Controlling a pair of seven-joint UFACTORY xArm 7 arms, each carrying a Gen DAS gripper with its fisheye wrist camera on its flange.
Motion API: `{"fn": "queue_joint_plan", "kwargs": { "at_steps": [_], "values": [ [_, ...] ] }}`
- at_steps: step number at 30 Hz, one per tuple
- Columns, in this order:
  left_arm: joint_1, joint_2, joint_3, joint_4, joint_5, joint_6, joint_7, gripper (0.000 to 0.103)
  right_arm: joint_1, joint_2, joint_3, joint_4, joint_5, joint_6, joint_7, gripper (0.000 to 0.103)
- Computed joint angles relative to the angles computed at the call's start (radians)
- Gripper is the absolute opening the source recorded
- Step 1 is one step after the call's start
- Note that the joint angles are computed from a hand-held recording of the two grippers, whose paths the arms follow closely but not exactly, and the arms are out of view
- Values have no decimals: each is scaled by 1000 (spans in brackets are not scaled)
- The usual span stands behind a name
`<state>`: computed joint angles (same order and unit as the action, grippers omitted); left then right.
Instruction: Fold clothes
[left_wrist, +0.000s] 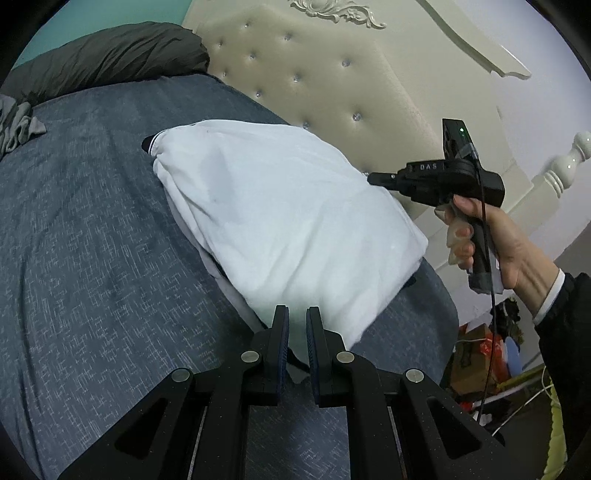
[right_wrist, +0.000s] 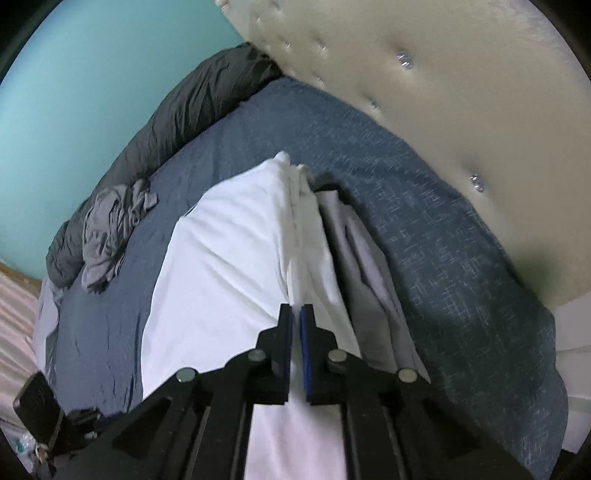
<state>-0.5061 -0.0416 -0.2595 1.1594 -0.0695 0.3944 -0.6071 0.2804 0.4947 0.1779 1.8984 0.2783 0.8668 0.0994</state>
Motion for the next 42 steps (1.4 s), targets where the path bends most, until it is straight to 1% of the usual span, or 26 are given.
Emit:
{"fn": "queue_joint_plan", "kwargs": {
  "at_steps": [2,6,8,10,11,12,15,18,21,24,26,27,28,30,32,35,39,41,42],
  "values": [
    [-1,0,-2,3,8,8,-11,10,-3,-5,-3,-14,12,-22,23,3],
    [-3,-10,-5,8,28,27,-28,10,7,-25,-7,-47,-7,-51,40,4],
    [-3,-20,-6,5,36,30,-37,10,-13,-66,6,-108,26,-81,21,5],
    [-4,-25,-8,5,37,35,-38,10,-33,-115,12,-177,60,-103,-1,11],
    [-5,-26,-10,6,42,38,-39,10,-46,-140,18,-212,86,-104,-18,16],
    [-6,-25,-11,8,43,41,-39,10,-54,-166,20,-248,106,-109,-32,19],
    [-9,-22,-15,11,51,51,-52,11,-64,-246,18,-365,149,-143,-84,19],
    [-12,-29,-18,3,55,65,-67,11,-29,-292,-22,-444,38,-153,-7,19],
    [-11,-46,-20,-15,69,75,-88,11,-14,-332,-37,-517,-31,-192,50,19],
    [-9,-70,-22,-37,77,84,-108,11,-8,-374,-42,-579,-72,-244,98,19],
    [-7,-86,-24,-49,80,88,-117,11,-8,-400,-42,-610,-78,-276,127,19],
    [-5,-91,-26,-52,83,90,-121,13,-8,-415,-42,-625,-80,-291,144,19],
    [-3,-97,-27,-56,87,91,-127,19,-9,-428,-41,-640,-74,-309,152,19],
    [-1,-108,-30,-62,92,95,-137,23,-12,-457,-36,-677,-23,-351,138,21],
    [1,-116,-33,-65,98,99,-145,23,-11,-485,-34,-709,27,-376,118,25],
    [5,-132,-43,-67,116,109,-166,23,-4,-512,-34,-736,98,-395,76,25],
    [8,-156,-52,-67,132,127,-188,23,10,-545,-33,-757,100,-400,80,25],
    [9,-171,-56,-66,139,137,-197,25,18,-563,-31,-772,84,-404,92,25],
    [10,-179,-59,-66,142,142,-201,27,22,-572,-29,-778,75,-407,97,25]
  ]
}}
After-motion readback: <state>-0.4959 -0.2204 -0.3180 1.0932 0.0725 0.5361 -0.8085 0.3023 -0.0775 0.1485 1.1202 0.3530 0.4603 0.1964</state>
